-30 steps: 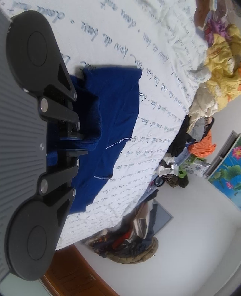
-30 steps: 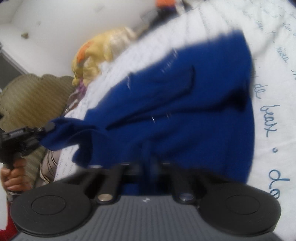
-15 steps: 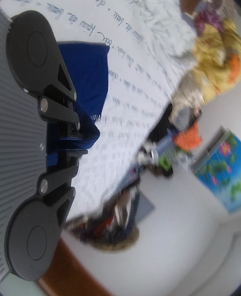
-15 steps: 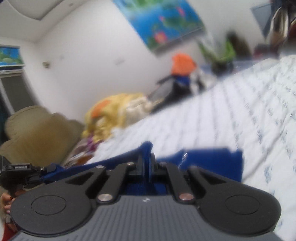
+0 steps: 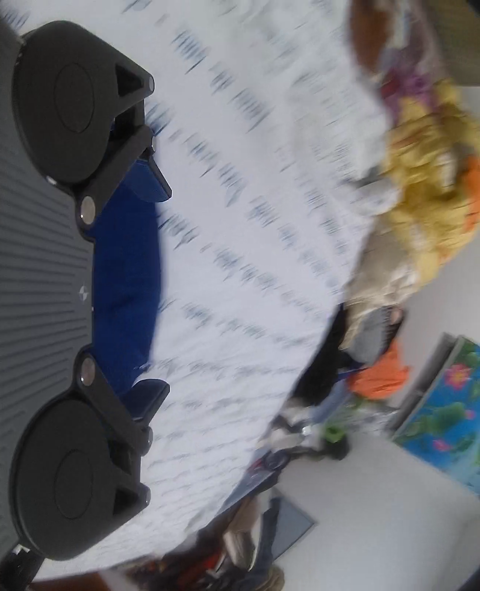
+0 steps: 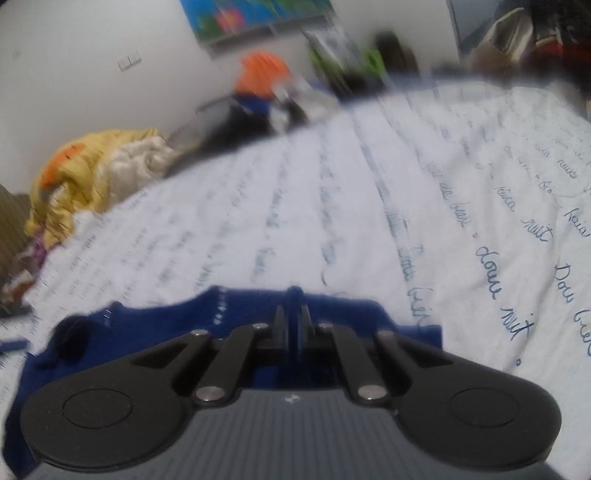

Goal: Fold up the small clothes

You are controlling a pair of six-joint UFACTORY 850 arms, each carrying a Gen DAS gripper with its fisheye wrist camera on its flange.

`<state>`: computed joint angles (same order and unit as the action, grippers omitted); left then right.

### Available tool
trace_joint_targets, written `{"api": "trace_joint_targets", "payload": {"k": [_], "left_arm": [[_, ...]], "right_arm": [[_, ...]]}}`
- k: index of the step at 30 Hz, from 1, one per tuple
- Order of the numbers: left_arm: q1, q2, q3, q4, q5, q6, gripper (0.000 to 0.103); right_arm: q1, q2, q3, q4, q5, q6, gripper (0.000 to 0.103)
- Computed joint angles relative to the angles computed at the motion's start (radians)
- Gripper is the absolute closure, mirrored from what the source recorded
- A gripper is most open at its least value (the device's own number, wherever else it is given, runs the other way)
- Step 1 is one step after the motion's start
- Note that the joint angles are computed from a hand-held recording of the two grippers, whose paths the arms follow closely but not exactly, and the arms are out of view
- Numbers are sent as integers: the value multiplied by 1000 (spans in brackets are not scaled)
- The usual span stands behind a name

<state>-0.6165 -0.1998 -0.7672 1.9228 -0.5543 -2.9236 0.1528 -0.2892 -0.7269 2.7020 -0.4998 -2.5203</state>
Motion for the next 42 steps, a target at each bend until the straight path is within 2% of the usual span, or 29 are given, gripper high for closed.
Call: {"api": "trace_joint_targets", "payload": {"k": [2, 4, 5, 6, 7, 8, 10, 13, 15, 18, 20, 22, 24, 25, 27, 29, 31, 32, 34, 35, 37, 39, 41, 42], "left_arm": [[-13, 28, 4, -119, -5, 174, 3], [-43, 46, 23, -169, -33, 289, 3], [-63, 53, 38, -174, -48, 347, 3], [-82, 47, 42, -172, -59, 395, 3], [-103, 40, 46, -179, -78, 462, 3], [-126, 25, 43, -190, -109, 530, 3], [-160, -34, -4, -228, -148, 678, 3], [-186, -141, -88, -256, -205, 849, 2], [-182, -224, -162, -322, -280, 949, 2], [-122, -306, -259, -463, -381, 1031, 1], [-82, -277, -255, -543, -389, 992, 6], [-54, -189, -184, -535, -319, 889, 6], [-52, -93, -86, -458, -223, 796, 4], [-60, -59, -48, -422, -196, 768, 3], [-91, 11, 37, -332, -136, 695, 3], [-114, 61, 108, -216, -61, 580, 3], [-134, 103, 174, -110, 9, 450, 8], [-152, 111, 202, -55, 24, 365, 13], [-173, 139, 255, 49, 55, 217, 24], [-175, 148, 276, 119, 68, 128, 31], [-171, 164, 309, 216, 84, 3, 44], [-164, 156, 311, 197, 88, 14, 70], [-161, 153, 314, 189, 77, 31, 77], [-156, 164, 316, 208, 89, 12, 87]], "right_arm": [[12, 1, 5, 58, 10, -59, 97], [40, 16, 15, 225, 36, -226, 93], [53, 60, 47, 323, 13, -331, 93], [62, 62, 55, 379, 6, -401, 93], [71, 93, 89, 394, -37, -439, 91], [79, 118, 114, 366, -61, -439, 88], [80, 141, 135, 225, -57, -337, 76], [75, 111, 112, -6, -27, -109, 76], [81, 82, 94, -4, -6, -78, 76], [73, 44, 80, 94, -9, -144, 76], [75, 46, 81, 148, -4, -184, 76], [75, 71, 97, 209, -1, -227, 75], [87, 103, 125, 281, -17, -322, 71], [91, 112, 135, 277, -25, -344, 62], [103, 106, 132, 309, 4, -413, 55], [106, 101, 141, 383, 13, -465, 55], [82, 145, 186, 331, -16, -377, 55], [70, 173, 212, 308, -27, -342, 54], [40, 235, 267, 222, -40, -251, 39], [19, 264, 294, 152, -48, -187, 35], [-10, 321, 343, 61, -48, -109, 33], [-21, 373, 383, 41, -14, -106, 33], [-36, 408, 409, -24, 14, -53, 33], [-42, 421, 419, -63, 25, -17, 33]]}}
